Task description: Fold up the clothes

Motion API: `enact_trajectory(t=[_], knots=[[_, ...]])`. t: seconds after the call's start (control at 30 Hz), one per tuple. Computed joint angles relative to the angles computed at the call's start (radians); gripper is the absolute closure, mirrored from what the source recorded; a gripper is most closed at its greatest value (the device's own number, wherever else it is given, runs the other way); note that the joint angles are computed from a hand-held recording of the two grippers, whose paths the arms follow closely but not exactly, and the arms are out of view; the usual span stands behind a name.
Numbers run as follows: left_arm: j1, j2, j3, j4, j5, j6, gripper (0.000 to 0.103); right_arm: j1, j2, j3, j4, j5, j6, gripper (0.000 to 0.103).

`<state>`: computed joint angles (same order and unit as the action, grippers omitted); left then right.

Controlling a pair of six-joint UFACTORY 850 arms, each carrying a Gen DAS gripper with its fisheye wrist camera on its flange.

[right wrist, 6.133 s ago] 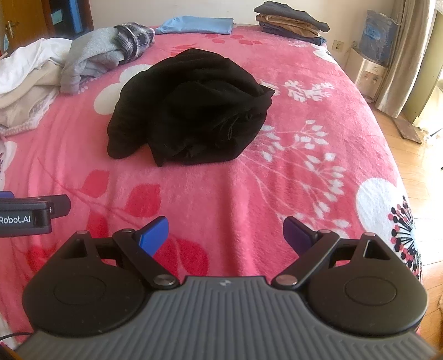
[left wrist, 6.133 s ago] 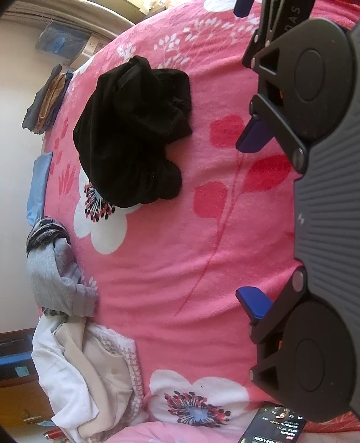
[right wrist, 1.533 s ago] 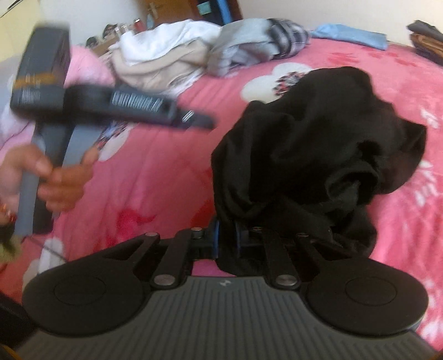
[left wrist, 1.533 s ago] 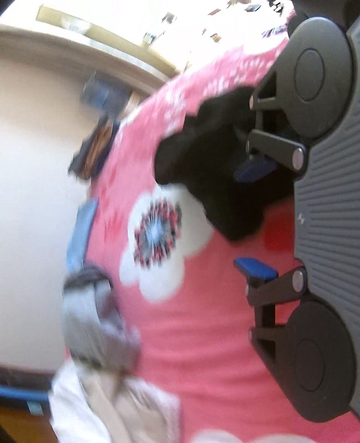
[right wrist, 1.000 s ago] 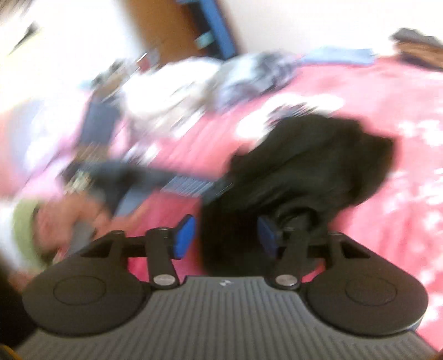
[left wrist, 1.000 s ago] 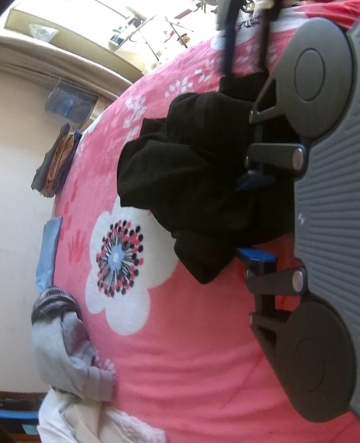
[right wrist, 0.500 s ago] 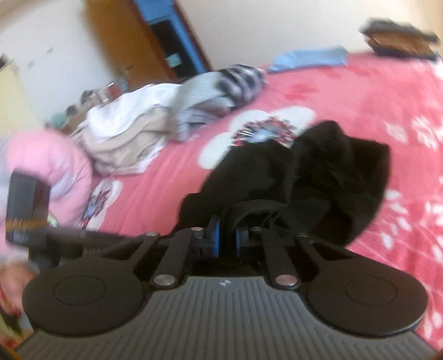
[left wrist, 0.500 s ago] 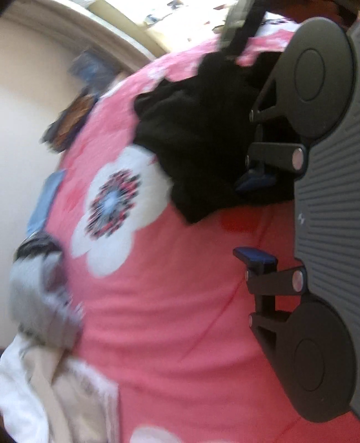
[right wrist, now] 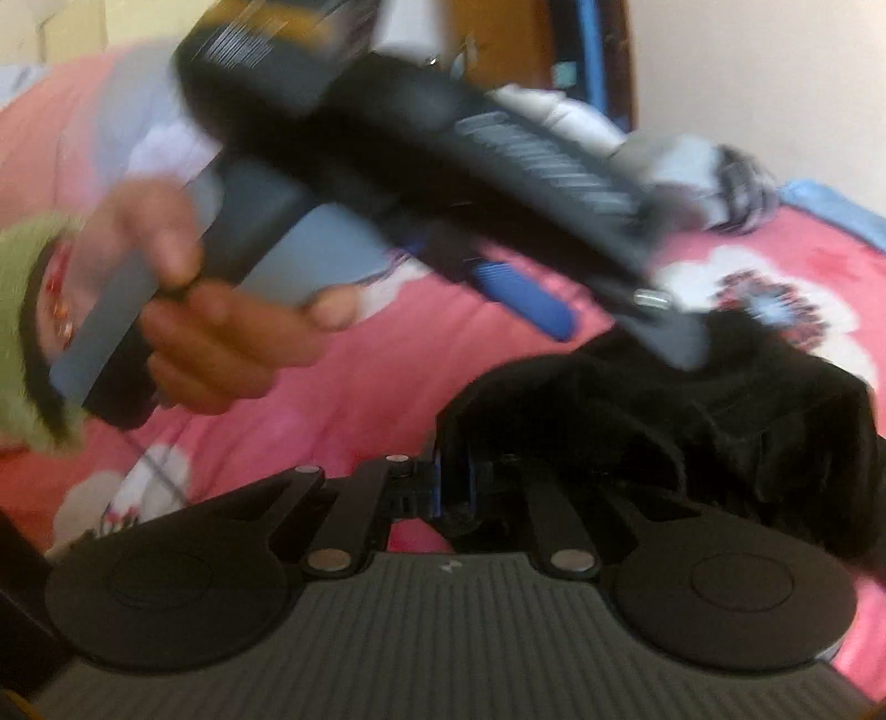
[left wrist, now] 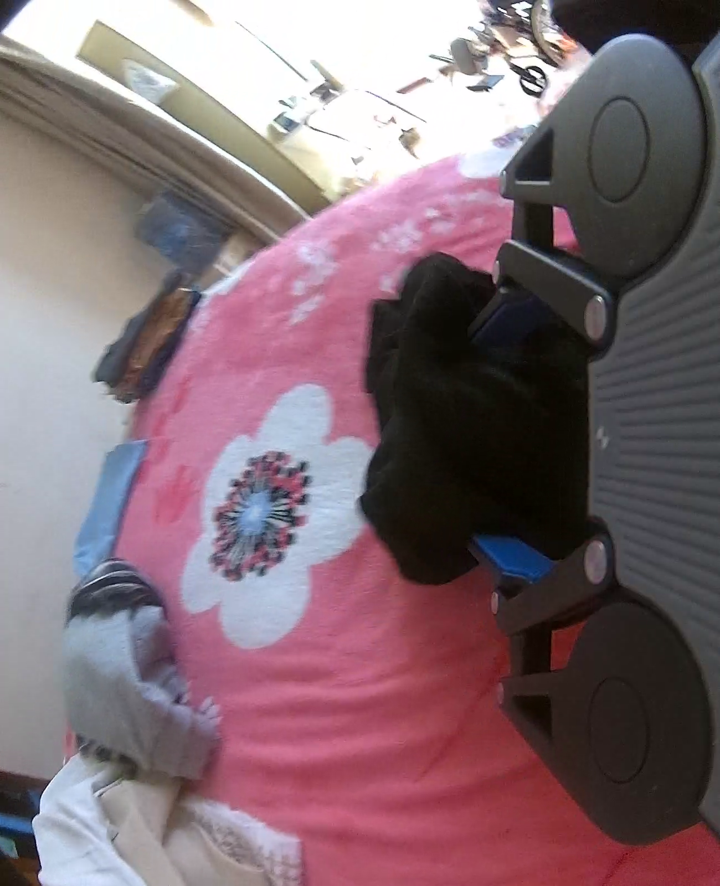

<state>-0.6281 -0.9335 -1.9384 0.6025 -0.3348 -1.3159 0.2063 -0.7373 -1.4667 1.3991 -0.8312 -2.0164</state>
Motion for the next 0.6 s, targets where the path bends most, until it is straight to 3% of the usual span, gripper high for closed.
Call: enact_trajectory(t=[0.07, 0.1, 0.2, 0.4, 0.5, 0.6], knots=[[-0.003, -0.013, -0.017, -0.027, -0.031, 0.041, 0.028, 0.01, 0.005, 0.003, -0.065, -0.002, 0.037, 0.089], [-0.003, -0.011, -0.01, -0.022, -0.029, 0.039, 0.028, 0.012, 0.01, 0.008, -0.086, -0.001, 0.044, 0.079], [0.0, 0.008, 0.028, 0.017, -0.002, 0.009, 0.028, -0.01, 0.039, 0.036, -0.088, -0.016, 0.015, 0.062], [-0.01, 0.042, 0.08, 0.102, 0.025, 0.005, 0.028, -0.096, 0.05, 0.001, -0.062, -0.088, 0.127, 0.061], [-0.016, 0.05, 0.097, 0.117, 0.032, -0.005, 0.028, -0.119, 0.044, -0.032, 0.0, -0.028, 0.165, 0.059], [-0.022, 0.042, 0.085, 0.095, -0.004, 0.029, 0.028, -0.112, 0.049, -0.018, 0.098, 0.14, 0.044, 0.059]])
